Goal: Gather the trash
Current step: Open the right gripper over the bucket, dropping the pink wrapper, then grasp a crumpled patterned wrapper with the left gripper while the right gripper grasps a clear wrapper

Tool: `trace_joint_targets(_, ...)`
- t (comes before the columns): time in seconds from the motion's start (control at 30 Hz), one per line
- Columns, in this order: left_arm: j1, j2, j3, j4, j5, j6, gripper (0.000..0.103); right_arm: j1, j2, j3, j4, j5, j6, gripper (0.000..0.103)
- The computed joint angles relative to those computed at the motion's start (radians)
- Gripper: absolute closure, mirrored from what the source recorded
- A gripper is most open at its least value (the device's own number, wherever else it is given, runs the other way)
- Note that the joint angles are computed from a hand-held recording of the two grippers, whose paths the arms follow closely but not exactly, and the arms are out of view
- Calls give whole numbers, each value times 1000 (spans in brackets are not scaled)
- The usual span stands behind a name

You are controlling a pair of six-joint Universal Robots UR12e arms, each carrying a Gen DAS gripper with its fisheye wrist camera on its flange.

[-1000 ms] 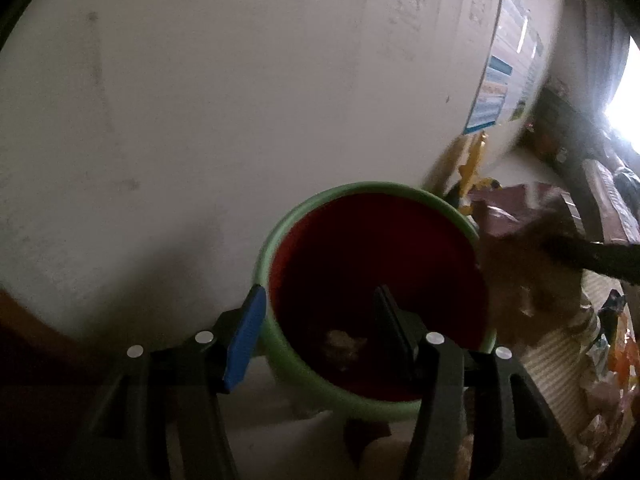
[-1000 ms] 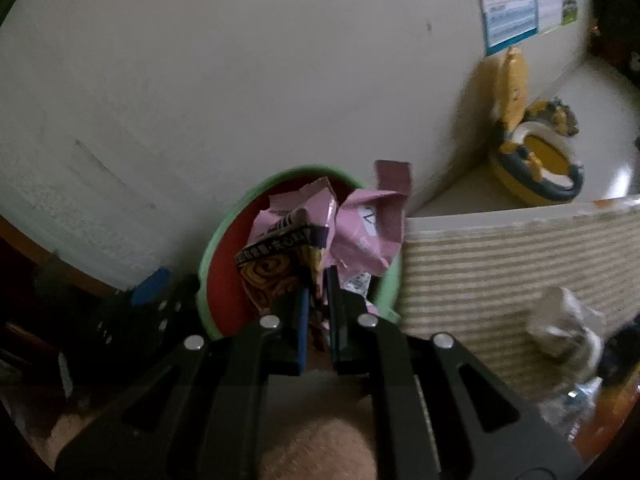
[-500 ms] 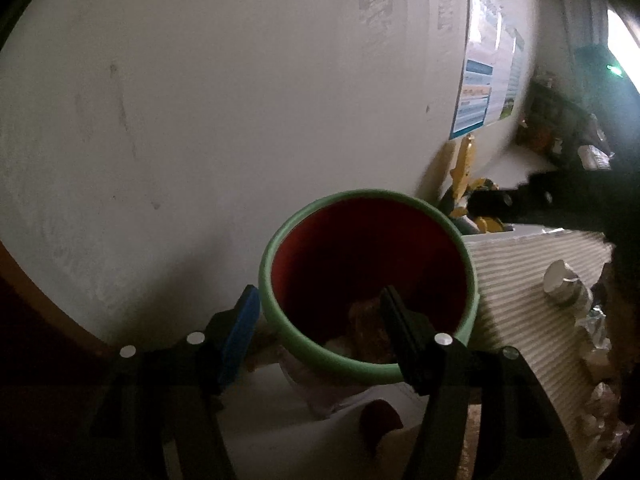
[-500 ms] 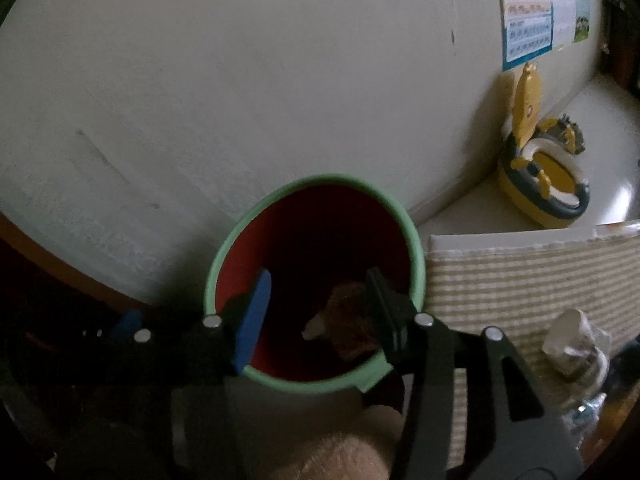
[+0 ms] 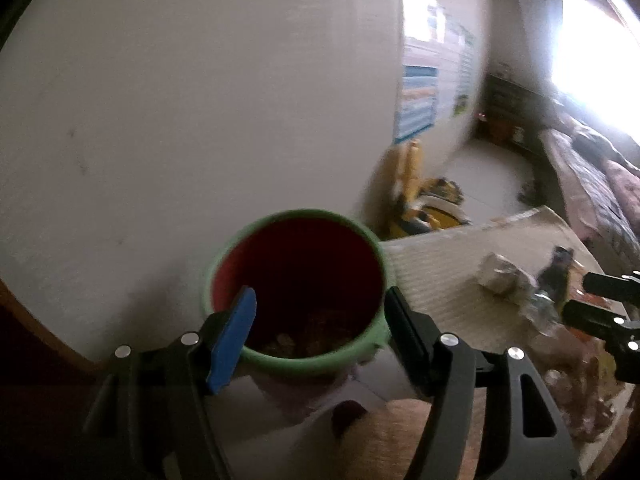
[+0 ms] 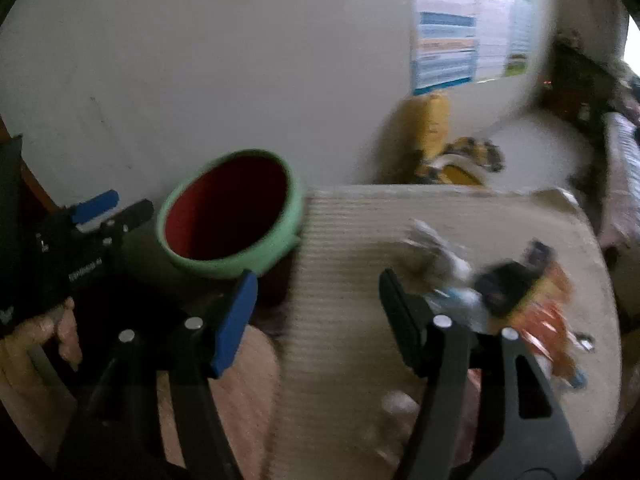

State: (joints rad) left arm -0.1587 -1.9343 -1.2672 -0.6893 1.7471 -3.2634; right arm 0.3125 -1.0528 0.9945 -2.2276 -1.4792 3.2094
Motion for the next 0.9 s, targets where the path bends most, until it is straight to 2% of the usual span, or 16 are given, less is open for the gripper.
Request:
trace_joint_targets(0.1, -20, -12, 24, -12, -41, 4, 40, -21, -66, 98, -52, -51, 39, 41)
trace_joint_targets(0.23, -46, -23, 45, -31, -114, 6, 40, -45, -124, 180, -85, -82, 85, 41)
trace_joint_targets(0.37, -77, -31, 56, -55, -136, 56, 40, -75, -175, 258, -99, -97, 128, 41)
trace_joint_targets(0.43, -86, -36, 67, -88, -182, 72, 40, -83, -194, 287, -93, -114, 145, 41)
trace_joint_targets(0.67, -107, -81, 126, -287, -322, 80, 40, -131, -247, 380, -99, -97, 274, 37)
trace_joint_targets(0.77, -122, -106, 143, -361, -357, 115, 40, -141, -260, 401, -118, -90, 296, 36)
trace_joint_targets(0.9, -135, -150, 192, -467, -388, 156, 40, -143, -271, 418, -130, -106, 305, 31)
